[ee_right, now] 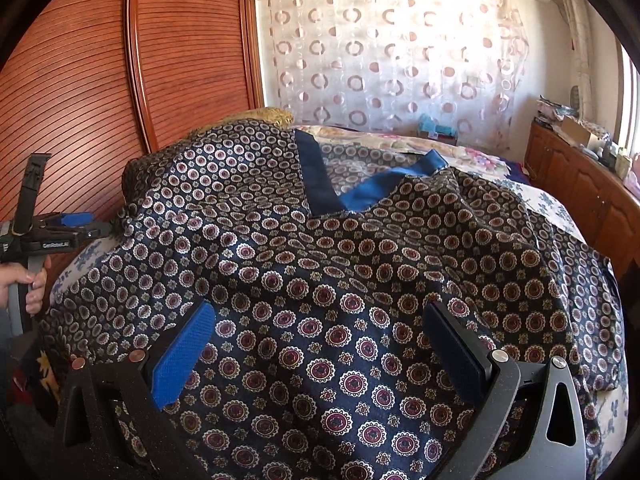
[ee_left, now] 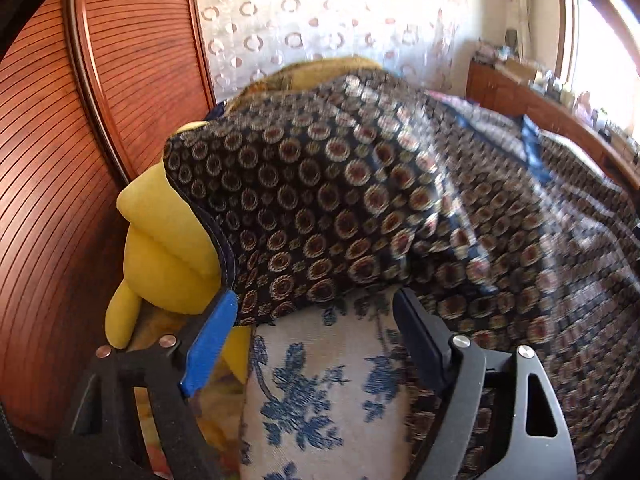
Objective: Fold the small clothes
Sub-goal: 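Grasp the garment edge with the left gripper and lift it up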
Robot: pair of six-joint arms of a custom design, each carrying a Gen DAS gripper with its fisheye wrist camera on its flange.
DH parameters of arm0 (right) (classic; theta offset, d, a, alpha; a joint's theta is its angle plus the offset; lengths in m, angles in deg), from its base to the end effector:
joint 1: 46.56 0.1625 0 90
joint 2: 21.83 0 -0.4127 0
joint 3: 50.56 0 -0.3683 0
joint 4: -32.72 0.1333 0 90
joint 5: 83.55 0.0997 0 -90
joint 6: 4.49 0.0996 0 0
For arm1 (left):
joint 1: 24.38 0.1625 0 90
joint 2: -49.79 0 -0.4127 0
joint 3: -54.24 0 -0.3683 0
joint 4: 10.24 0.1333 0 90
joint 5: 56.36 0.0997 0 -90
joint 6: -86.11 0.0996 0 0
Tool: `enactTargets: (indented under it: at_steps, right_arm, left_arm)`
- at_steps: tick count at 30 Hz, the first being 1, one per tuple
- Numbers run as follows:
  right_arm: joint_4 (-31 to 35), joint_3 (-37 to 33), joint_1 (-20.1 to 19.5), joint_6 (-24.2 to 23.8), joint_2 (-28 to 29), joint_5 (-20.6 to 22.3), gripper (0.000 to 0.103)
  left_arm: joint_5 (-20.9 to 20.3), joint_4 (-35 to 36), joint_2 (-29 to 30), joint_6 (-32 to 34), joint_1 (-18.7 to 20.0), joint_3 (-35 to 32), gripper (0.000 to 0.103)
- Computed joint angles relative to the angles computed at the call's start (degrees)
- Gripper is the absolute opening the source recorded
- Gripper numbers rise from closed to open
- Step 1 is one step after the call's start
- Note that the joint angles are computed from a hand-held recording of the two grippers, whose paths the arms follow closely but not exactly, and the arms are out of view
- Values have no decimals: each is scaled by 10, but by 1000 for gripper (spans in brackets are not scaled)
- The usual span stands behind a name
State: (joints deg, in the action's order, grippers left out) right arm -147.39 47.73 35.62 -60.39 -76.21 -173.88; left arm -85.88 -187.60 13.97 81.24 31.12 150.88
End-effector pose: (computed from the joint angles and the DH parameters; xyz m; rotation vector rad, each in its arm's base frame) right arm 0.0435 -0.6586 0.2456 1.0394 -2.3378 0.9230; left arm -0.1729 -0.6399 0.0831 0.2618 2.1365 -0.8922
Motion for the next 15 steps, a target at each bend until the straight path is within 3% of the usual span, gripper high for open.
enactTargets:
  at_steps: [3,6,9,11,15]
  right_arm:
    - [2,-1,1,1,1,-1,103]
    - [4,-2,1,0,2,-2,103]
    - [5,-2,0,2,0,1,103]
    - [7,-1,-2,4,-1,3,103]
    - [8,-4,-4,5,1,5,103]
  left_arm:
    - [5,18,0,-1,9,-7,72]
    - [-19,-3,-10,11,19,-3,56]
    - [-37,-9,-19,9,28,-2,36]
    - [-40,-17,-23,9,29,1,15]
    - [-25,-74,-22,50,17,7,5]
